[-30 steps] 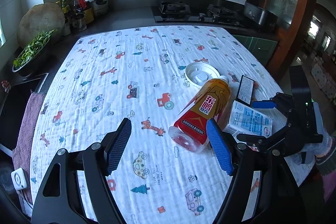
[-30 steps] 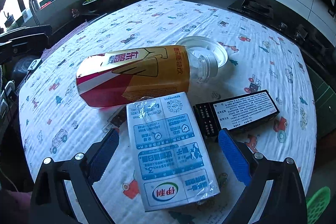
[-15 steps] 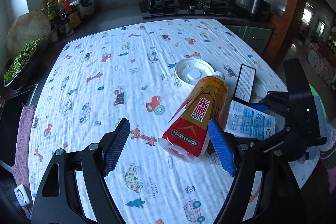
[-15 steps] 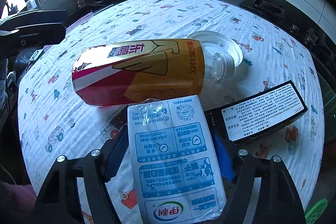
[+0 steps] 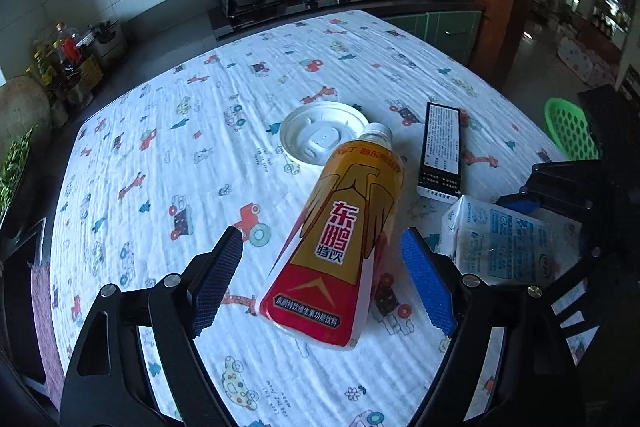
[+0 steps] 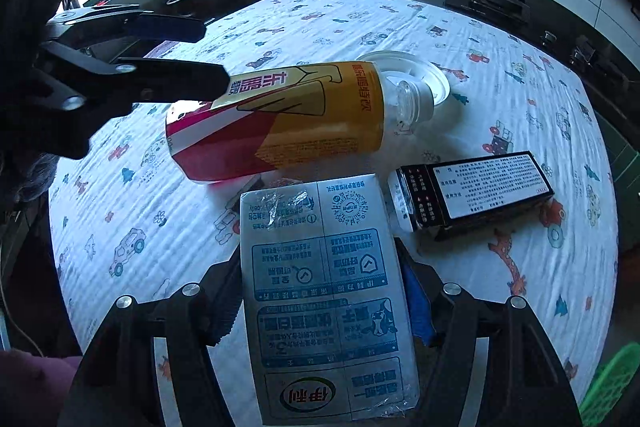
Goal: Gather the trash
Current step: 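Lift the milk carton with right tool while left tool grasps the red-gold drink bottle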
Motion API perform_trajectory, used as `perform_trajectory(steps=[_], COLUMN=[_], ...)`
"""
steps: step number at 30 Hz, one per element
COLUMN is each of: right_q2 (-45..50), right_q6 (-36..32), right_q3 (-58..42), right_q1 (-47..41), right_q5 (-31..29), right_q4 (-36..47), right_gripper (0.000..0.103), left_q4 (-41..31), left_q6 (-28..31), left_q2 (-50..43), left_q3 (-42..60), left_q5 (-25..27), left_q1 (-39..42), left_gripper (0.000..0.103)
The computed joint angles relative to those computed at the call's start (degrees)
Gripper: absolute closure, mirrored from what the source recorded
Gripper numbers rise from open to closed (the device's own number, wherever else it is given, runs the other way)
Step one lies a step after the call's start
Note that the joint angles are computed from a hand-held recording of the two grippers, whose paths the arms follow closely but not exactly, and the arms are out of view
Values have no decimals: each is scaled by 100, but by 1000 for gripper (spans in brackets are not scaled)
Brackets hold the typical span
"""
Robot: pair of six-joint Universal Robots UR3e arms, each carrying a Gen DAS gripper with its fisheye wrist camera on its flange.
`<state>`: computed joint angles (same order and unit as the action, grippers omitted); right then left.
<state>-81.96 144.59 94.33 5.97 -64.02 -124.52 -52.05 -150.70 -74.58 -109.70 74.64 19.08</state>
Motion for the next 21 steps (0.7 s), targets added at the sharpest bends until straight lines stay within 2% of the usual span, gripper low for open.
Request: perform_trajectory(steps=[11,19,21], right_q2=[-1070,-1647,-1777], right_q6=[-179,-260,-239], right_q3=[1060,1651,1776], right_q1=[-703,-1169,-1245], right_q5=[118,255,280], right_q4=[161,236,209], right_gripper=[38,38,38], left_q4=[99,-132,-148], left_q6=[91,-56,-84], left_q2=[-1375,-1989,-2025], left_q3=[775,1207,1233], left_q5=[541,674,627], left_q1=[-648,-846,-859], left_gripper=[22,22,28])
